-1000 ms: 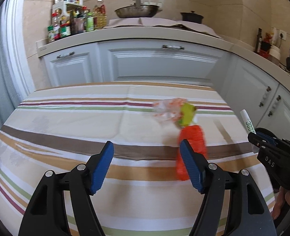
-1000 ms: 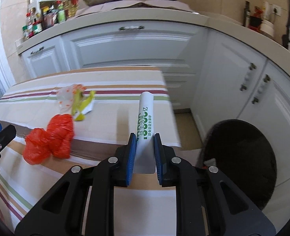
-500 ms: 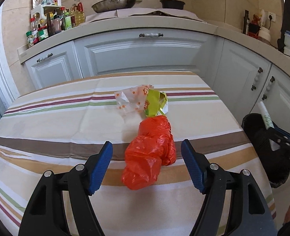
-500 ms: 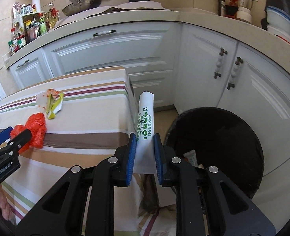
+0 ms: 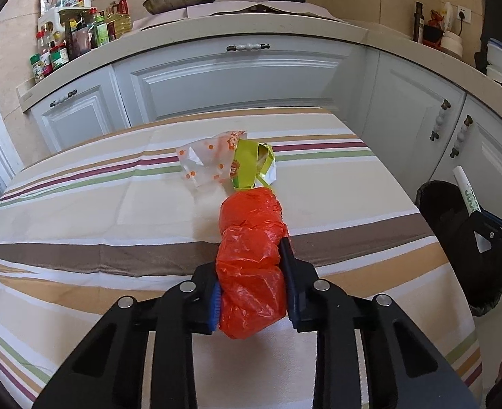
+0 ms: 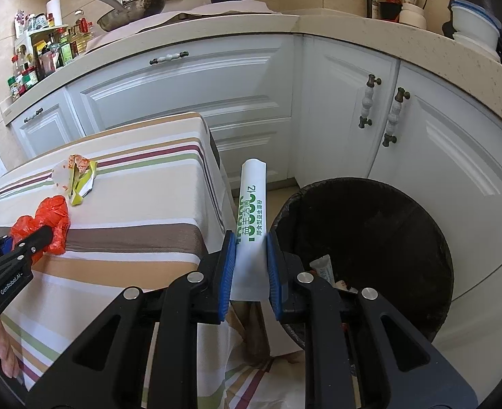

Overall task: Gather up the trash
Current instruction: 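Carry the white tube and red bag over the black bin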

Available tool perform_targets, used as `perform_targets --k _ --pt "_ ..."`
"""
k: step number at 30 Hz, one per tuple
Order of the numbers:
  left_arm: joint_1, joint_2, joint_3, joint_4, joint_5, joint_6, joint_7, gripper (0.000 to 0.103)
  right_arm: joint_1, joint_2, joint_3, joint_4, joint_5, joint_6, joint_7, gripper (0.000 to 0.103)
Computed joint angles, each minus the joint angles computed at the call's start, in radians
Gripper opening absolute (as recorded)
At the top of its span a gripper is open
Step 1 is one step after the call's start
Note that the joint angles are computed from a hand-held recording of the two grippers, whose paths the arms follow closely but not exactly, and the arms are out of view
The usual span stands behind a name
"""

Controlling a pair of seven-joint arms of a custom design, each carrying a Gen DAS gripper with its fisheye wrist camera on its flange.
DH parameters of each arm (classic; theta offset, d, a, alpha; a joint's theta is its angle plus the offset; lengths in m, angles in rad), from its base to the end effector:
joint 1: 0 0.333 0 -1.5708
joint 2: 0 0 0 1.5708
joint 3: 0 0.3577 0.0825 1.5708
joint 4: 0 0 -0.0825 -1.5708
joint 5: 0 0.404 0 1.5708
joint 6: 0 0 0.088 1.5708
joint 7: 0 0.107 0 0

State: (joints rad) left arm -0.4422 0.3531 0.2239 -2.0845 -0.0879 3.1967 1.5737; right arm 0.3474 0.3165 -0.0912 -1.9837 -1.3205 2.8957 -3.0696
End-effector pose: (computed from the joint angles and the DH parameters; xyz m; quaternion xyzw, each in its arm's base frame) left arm 0.6459 -0.1472 0.3742 -0.5952 0.7103 -0.2806 0.2501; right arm 0.6120 0.2237 0.3662 -0.5963 0.6973 -0.2865 0.2760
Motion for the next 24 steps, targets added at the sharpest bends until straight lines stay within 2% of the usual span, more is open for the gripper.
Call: perform_targets --k 10,17,24 --pt "-0.080 -0.001 0.071 -0.013 -0.001 0.033 0.010 0.025 0.000 -0.011 -0.004 -0.009 -0.029 -0.005 0.030 0.018" --pt "-0.042 -0.030 -0.002 -0.025 -0.047 0.055 0.076 0.025 -0.014 -0.046 0.006 -0.035 -0.094 -0.016 0.092 0.018" --pt "0.015 -0.045 -0.117 -0.013 -0.086 0.073 0.153 0.025 -0.048 -0.099 0.031 -0.080 -0.183 -0.050 0.186 0.018"
